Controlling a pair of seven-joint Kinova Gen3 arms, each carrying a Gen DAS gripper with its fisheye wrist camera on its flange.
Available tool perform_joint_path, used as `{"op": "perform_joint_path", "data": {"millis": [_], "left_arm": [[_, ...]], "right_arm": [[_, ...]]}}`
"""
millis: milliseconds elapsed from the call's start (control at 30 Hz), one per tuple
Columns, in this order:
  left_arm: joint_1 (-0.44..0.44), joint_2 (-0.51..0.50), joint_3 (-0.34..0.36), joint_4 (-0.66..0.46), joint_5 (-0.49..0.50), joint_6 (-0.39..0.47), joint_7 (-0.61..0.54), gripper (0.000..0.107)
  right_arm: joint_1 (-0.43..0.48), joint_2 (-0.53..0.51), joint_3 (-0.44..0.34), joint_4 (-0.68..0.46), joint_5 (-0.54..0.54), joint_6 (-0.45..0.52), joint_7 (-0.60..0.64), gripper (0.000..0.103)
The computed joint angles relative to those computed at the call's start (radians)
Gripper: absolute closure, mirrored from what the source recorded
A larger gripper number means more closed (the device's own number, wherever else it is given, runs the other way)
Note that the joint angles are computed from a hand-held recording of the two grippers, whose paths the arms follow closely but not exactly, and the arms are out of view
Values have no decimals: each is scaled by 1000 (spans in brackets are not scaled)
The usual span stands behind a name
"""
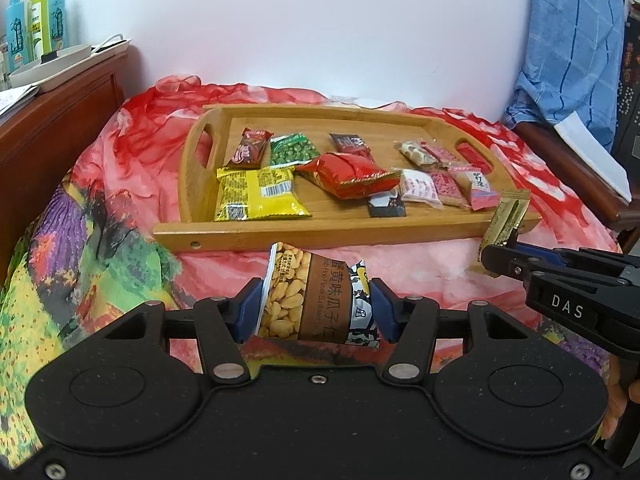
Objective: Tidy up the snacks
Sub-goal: 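Carry the peanut bag with the left tool while the right tool carries the gold wrapper over the tray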
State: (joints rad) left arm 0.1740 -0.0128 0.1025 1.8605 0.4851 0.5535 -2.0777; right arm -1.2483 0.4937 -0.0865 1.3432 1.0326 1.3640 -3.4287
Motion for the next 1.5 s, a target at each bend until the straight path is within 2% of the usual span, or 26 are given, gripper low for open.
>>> {"op": "perform_joint_path", "data": {"millis": [233, 467, 867, 1233, 1500], "left_arm": [[4, -2, 0, -15, 12, 15, -2, 54], [2, 15, 7, -63, -23, 48, 51, 54], [4, 66, 25, -171, -70, 73, 120, 54], [16, 196, 52, -379, -133, 102, 244, 54], [45, 335, 54, -553, -207, 135, 347, 54]], "right_arm": [[-9, -18, -7, 12, 8, 10, -14, 83], [16, -67, -35, 62, -10, -46, -84, 84], [41, -93, -42, 66, 40, -40, -80, 84], [138, -116, -29, 40, 88, -123, -4, 84], [258, -91, 3, -20, -25, -256, 132, 84]]}}
